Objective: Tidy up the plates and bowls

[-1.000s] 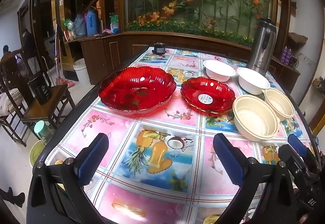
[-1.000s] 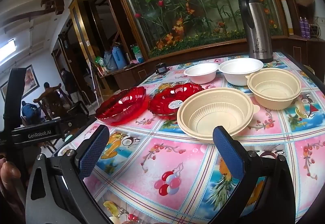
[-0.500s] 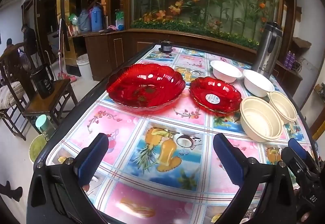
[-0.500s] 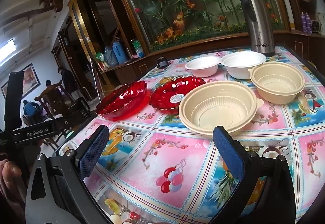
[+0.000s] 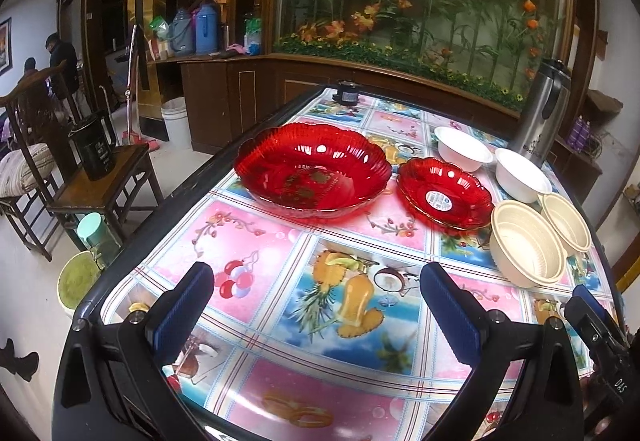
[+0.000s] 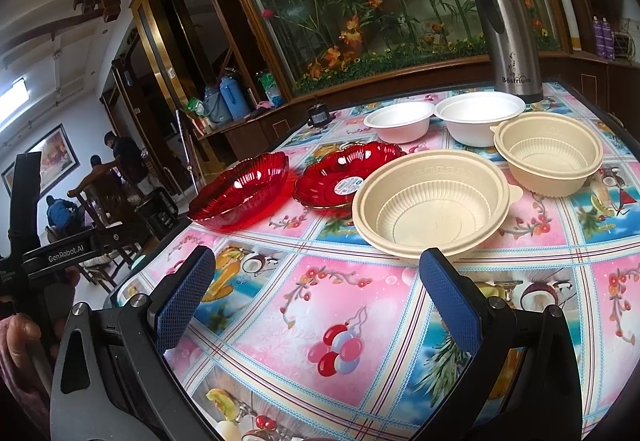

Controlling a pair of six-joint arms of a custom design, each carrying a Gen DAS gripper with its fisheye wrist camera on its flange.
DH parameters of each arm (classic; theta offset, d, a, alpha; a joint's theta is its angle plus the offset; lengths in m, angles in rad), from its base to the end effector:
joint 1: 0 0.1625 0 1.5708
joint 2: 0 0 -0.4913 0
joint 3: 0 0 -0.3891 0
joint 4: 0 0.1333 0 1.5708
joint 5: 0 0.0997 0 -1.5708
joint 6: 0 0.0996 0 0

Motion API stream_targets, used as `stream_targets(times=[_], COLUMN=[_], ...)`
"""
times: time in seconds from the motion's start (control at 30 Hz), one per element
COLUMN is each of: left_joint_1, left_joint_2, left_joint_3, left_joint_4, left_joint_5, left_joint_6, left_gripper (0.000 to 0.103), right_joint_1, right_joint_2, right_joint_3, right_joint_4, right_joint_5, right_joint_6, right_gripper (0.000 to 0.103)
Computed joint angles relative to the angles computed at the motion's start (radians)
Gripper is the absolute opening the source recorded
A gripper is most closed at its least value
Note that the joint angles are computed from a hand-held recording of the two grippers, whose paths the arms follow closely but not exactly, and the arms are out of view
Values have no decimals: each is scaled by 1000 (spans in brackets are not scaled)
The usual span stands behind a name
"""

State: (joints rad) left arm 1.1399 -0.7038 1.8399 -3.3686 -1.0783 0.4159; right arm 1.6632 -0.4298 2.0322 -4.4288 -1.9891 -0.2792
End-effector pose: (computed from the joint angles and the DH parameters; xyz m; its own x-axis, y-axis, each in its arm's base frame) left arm -0.1164 -0.6850 0.1195 -0.7102 0.3848 -0.5895 0.6739 0.6137 -0.4114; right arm 0.1434 -0.5408 0.0449 -0.9010 0.2035 0.3831 -0.2881 0.3795 -0.8792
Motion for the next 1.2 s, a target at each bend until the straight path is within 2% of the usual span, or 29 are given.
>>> stream_targets(times=[0.83,0.93,1.2], left_joint_1=[30,36,62], left_joint_2=[-12,-10,-7], left_joint_3=[-31,-45,-94], left_joint_4=[23,25,37], left_joint_5=[-1,10,36], left_joint_6=[8,17,11], left_gripper=[102,102,102], right_joint_1=[-6,16,78], right_joint_2=[-9,12,33], right_joint_3=[-4,-48,-236], right_joint_4=[96,88,284], right_joint_5=[42,51,67], right_joint_6=[37,7,-38], right_gripper=[103,103,103])
